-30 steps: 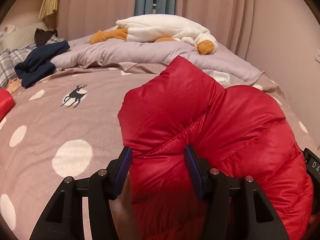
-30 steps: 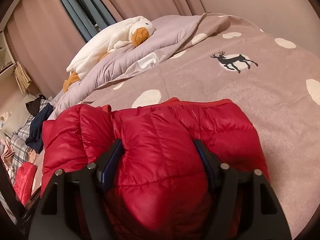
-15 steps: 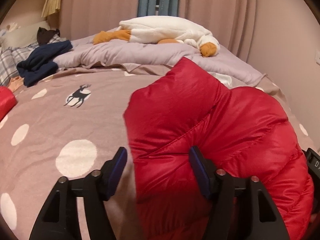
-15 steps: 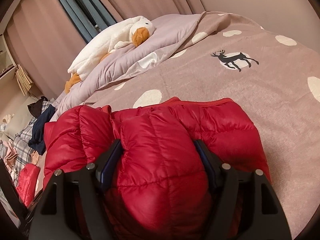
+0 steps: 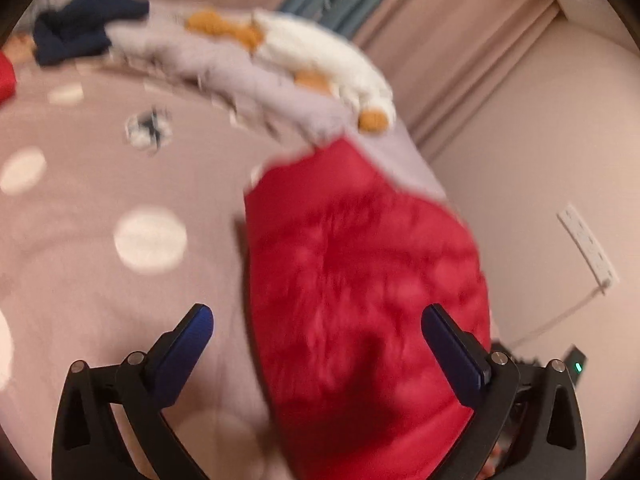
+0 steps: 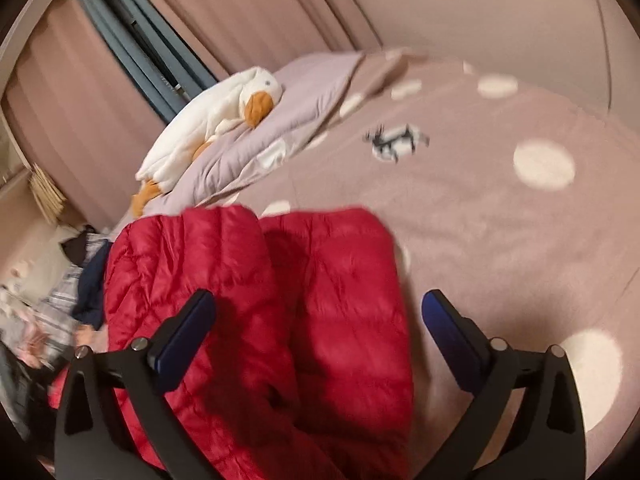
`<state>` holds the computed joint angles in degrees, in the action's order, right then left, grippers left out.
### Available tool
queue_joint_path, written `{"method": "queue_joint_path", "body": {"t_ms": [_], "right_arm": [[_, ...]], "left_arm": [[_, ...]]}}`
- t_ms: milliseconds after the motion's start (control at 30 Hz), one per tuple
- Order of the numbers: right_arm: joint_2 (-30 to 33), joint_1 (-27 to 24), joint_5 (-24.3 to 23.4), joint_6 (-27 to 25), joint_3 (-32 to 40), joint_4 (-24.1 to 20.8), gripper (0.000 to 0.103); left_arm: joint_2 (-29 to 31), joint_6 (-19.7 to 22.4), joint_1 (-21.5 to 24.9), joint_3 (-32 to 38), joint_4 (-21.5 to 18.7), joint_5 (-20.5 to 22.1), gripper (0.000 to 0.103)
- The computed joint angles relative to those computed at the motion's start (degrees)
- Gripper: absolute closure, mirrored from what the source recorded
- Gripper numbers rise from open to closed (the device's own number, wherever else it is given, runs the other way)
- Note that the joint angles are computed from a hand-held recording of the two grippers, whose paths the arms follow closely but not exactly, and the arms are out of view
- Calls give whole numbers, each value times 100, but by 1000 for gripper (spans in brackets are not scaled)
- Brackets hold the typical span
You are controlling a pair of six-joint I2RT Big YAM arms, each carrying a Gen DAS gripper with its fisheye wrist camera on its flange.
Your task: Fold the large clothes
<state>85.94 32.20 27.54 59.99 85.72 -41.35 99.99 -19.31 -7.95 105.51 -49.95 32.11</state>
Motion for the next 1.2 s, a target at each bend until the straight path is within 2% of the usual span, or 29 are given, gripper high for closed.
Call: {"method": "queue_joint_path", "body": {"t_ms": [100,167,200,233,267,300,333,367,400,433,533,600,667,767,967,1100,1200], "right_arm": [[-164,-159,-918,490,-421,472,0],[-188,-307,-1756,915,-729,957,0],[-174,-369,-2084,1134,-871,1247,0],[-172,-404,-2257,1290,-1004,1525,0],[-176,-393,-2229,1291,-1043,1624,0],[-171,-364,-2250,1263,-1035,1693,0],[-174,-358,-2350,1242,-1071,1843,0],[-171,-394,-2704,1252,-1195,2269,0],[-127,-430,-2979,1310,-1240,2524,0],[-57,-437,-3153,1405,-1233,2679,0],[120,-382,-3174,1301,-1039,2623,0],[295,-357,-3322,1123,-818,2526,0],[354,-381,-3386,985,-712,2442,0],[445,-411,-3366,950,-649,2489,1],[291,-451,-3344,817,-927,2644,13],[218,-504,-3463,806,-1061,2751,19],[194,-551,-3701,735,-1094,2875,20]], "left_arm": [[372,280,-71,357,-842,118,0],[553,215,-79,428,-953,606,0],[671,24,-63,449,-964,1057,0],[760,-101,-50,492,-1010,1357,0],[886,-185,-32,586,-1110,1718,0],[1113,-138,-24,813,-1383,2225,0],[1251,-58,-23,978,-1592,2437,0],[1365,-43,-32,1117,-1730,2560,0],[1400,-182,-49,1140,-1618,2591,0],[1397,-284,-68,1123,-1475,2580,0],[1415,-391,-180,1099,-1140,2501,0],[1349,-694,-298,849,-492,2421,0],[1274,-846,-398,691,-187,2276,0],[1317,-1005,-508,763,-131,2084,0],[1057,-1235,-732,373,384,1547,0],[1021,-1182,-955,516,254,1022,0],[963,-847,-1026,643,-69,796,0]]}}
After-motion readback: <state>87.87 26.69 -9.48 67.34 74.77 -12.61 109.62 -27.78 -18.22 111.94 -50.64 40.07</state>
